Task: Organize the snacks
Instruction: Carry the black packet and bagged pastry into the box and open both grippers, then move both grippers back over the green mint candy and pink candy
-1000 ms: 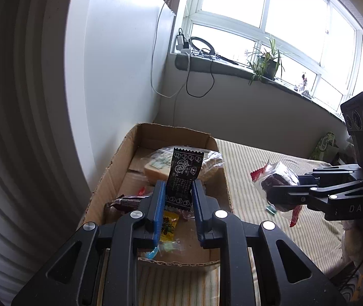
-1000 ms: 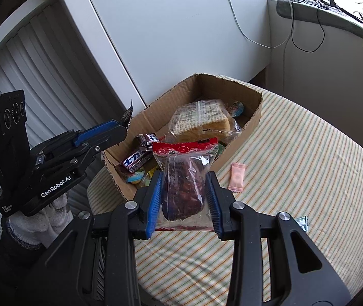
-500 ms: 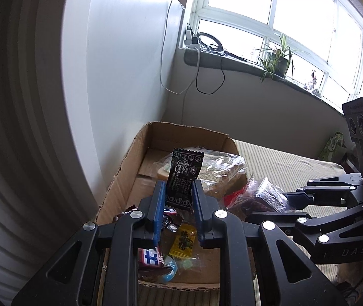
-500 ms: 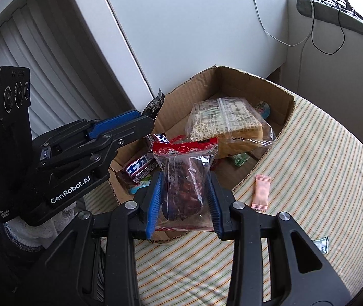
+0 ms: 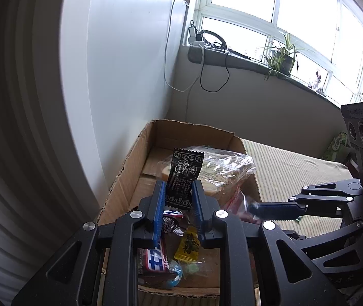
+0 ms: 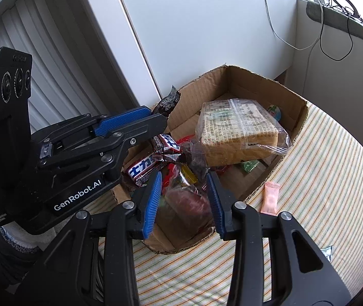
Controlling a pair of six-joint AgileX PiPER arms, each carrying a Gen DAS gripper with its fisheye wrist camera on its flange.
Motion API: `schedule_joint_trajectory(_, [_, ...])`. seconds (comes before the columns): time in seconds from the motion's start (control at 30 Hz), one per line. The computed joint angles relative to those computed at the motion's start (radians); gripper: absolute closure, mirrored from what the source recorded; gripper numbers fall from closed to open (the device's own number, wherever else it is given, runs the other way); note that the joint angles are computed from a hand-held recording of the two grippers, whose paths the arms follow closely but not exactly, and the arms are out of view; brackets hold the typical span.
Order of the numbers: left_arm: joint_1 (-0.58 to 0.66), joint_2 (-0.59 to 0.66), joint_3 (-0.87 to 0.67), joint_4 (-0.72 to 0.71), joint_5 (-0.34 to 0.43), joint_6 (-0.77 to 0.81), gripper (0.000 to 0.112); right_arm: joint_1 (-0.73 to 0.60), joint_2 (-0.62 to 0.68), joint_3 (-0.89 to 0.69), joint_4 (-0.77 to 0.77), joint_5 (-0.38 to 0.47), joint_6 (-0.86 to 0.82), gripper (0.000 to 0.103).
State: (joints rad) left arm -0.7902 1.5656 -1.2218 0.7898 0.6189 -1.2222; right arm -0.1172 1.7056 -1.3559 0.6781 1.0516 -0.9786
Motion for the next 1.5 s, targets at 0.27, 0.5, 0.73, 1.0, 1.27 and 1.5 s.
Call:
schedule_joint_trajectory(0.27, [-0.005, -0.012, 0.004, 0.029, 0.027, -0.032, 0.073, -0.032, -0.034, 0.025, 0.031, -0.012, -0.031, 0.027])
schedule_joint_trajectory(0.5, [-0.021, -0.015, -0.004, 0.048, 0.050, -0.047, 0.072, -0.053, -0.073, 0.053, 0.013, -0.016, -0.051, 0.027])
schedule_joint_trajectory(0.73, [-0.056, -0.042, -0.008, 0.068, 0.100, -0.072, 0.061, -0.171, -0.121, 0.067, 0.016, 0.020, -0.105, 0.026])
schedule_joint_trajectory(1.0, [-0.139, -0.069, -0.023, 0.099, 0.165, -0.123, 0.060, -0.447, -0.066, -0.024, 0.055, 0.115, -0.177, 0.023])
schedule_joint_trajectory(1.27, [-0.243, 0.002, -0.100, 0.105, 0.187, -0.157, 0.060, -0.560, 0.001, -0.016, 0.009, 0.083, -0.295, 0.023])
schedule_joint_trajectory(1.5, [-0.302, 0.127, -0.206, 0.041, 0.175, -0.132, 0.060, -0.578, 0.079, -0.038, -0.014, 0.123, -0.359, 0.024])
